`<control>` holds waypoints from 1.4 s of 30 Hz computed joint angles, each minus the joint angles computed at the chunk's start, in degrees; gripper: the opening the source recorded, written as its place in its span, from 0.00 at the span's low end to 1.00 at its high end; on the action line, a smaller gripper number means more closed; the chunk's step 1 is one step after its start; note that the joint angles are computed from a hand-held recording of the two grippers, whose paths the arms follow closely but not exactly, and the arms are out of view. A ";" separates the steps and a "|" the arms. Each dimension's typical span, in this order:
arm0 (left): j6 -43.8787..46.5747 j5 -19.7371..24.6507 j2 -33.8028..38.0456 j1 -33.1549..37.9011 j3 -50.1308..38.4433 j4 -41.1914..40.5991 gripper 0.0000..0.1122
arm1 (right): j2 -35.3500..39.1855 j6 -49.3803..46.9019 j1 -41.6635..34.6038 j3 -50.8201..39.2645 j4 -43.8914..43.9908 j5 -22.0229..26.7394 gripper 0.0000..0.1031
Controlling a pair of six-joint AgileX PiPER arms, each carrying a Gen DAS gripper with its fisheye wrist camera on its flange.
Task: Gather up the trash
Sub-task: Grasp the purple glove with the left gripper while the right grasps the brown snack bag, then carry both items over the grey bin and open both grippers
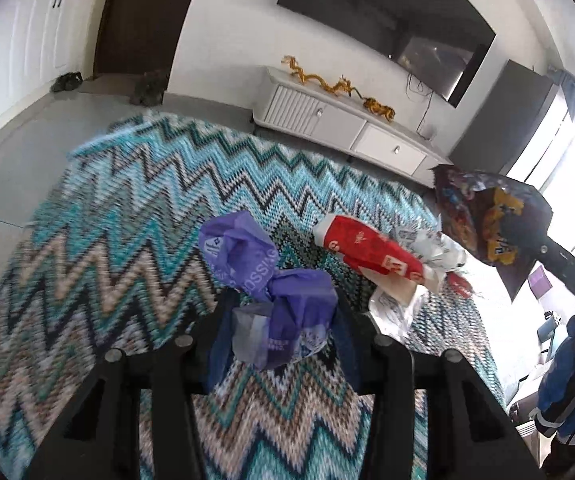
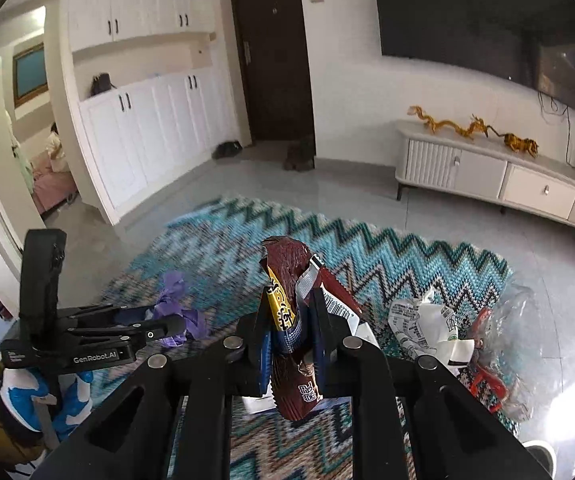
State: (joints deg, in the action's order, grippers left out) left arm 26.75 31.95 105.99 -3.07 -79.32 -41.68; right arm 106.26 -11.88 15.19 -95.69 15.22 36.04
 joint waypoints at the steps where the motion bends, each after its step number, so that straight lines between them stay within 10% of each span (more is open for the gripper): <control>1: 0.20 0.00 -1.70 0.40 1.19 -0.03 0.39 | -1.40 -0.18 0.05 1.02 0.36 -0.20 0.15; 13: -3.10 2.55 -23.69 1.45 10.06 4.04 0.39 | -25.41 3.84 0.13 15.27 -1.63 -1.27 0.16; 24: -20.91 4.52 -32.59 -11.99 5.67 20.23 0.39 | -45.96 -0.25 -11.71 25.26 3.72 3.32 0.16; 33: -37.50 8.47 -20.21 -31.84 -10.15 37.51 0.39 | -50.64 -34.56 -55.44 33.96 40.05 21.65 0.16; 42: -38.32 19.13 8.28 -44.12 -42.16 37.71 0.39 | -36.91 -50.98 -75.09 42.25 46.88 24.64 0.18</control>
State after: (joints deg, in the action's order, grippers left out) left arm -11.56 51.08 114.27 -47.18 -121.47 -3.98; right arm 69.35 -62.85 -59.90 -53.44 62.10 60.68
